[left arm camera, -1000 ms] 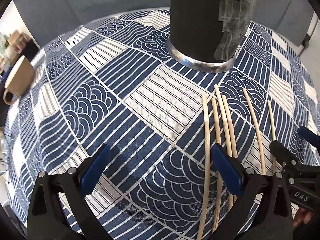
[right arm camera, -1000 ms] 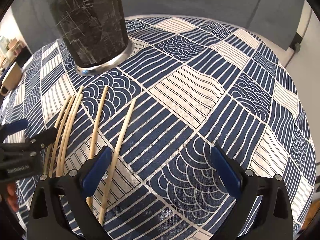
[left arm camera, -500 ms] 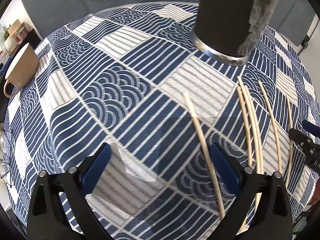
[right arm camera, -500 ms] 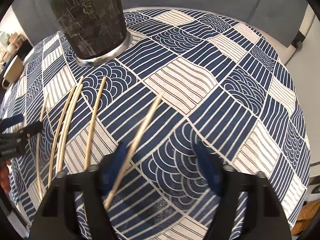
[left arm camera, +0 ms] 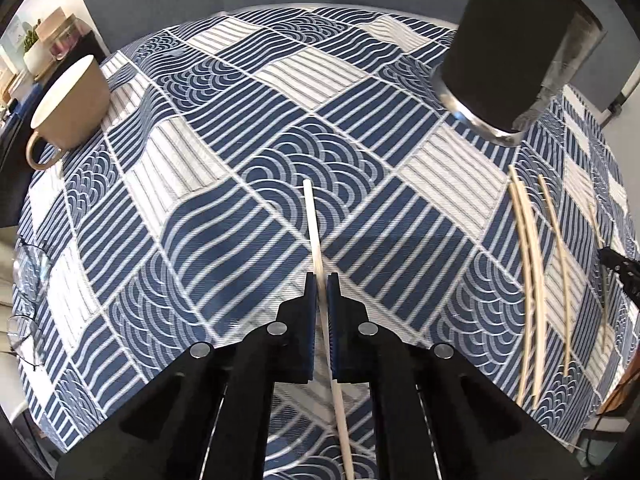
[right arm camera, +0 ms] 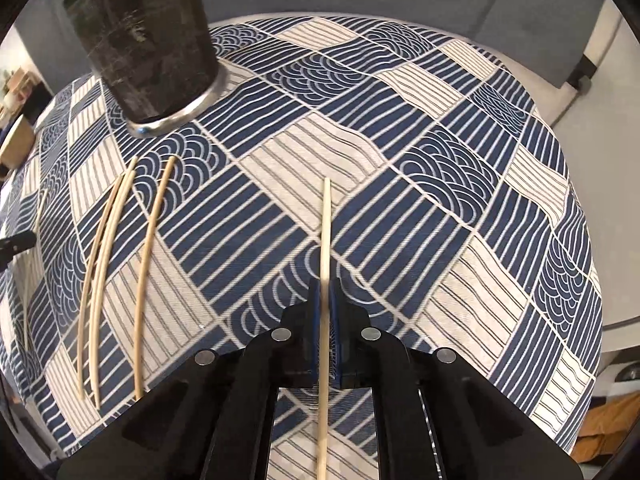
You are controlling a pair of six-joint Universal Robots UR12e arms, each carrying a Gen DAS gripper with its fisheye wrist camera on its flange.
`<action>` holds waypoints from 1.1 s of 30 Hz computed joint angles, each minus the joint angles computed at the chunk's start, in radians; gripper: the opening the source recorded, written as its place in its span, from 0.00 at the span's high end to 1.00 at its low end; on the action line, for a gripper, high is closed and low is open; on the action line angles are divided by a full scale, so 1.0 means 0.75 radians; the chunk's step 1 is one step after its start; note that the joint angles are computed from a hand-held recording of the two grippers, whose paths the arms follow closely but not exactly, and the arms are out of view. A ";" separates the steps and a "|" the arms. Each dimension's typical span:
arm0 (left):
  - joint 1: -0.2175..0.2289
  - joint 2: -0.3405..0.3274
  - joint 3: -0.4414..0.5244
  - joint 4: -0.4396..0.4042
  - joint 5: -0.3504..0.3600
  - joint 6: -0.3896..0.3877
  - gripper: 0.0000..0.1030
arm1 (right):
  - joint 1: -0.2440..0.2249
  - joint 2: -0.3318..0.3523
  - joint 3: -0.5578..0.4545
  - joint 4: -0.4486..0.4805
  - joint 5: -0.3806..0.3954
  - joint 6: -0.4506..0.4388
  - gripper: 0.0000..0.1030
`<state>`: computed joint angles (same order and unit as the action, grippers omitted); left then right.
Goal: Organize utensils
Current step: 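Close the left tool on one wooden stick while the right tool grasps another, then raise the left tool's stick over the black holder while the right tool carries its stick there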
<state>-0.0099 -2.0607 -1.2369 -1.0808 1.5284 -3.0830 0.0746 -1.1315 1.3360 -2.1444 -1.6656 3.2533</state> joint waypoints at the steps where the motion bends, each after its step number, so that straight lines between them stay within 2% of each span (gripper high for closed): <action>1: 0.002 -0.003 0.008 -0.012 0.018 -0.010 0.95 | -0.003 0.000 -0.003 0.012 -0.001 0.004 0.96; 4: 0.011 -0.008 0.022 -0.041 0.029 -0.023 0.95 | -0.021 -0.006 -0.003 0.036 -0.003 0.047 0.96; 7: 0.025 -0.013 0.037 -0.066 0.020 -0.052 0.95 | -0.050 -0.020 0.012 0.034 0.045 0.111 0.96; 13: 0.043 -0.024 0.075 -0.079 -0.003 -0.087 0.96 | -0.080 -0.035 0.021 0.000 0.072 0.133 0.96; 21: 0.047 -0.044 0.175 -0.019 -0.026 -0.116 0.96 | -0.092 -0.032 -0.022 -0.078 0.097 0.155 0.96; 28: 0.041 -0.085 0.288 0.050 -0.068 -0.128 0.95 | -0.096 -0.005 -0.127 -0.177 0.123 0.140 0.96; 33: 0.034 -0.114 0.371 0.104 -0.097 -0.129 0.96 | -0.083 0.036 -0.251 -0.237 0.127 0.125 0.96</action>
<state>0.0160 -2.1464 -0.9583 -1.0026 1.4557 -3.1798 0.0126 -1.1044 1.1478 -2.3218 -1.5701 3.3467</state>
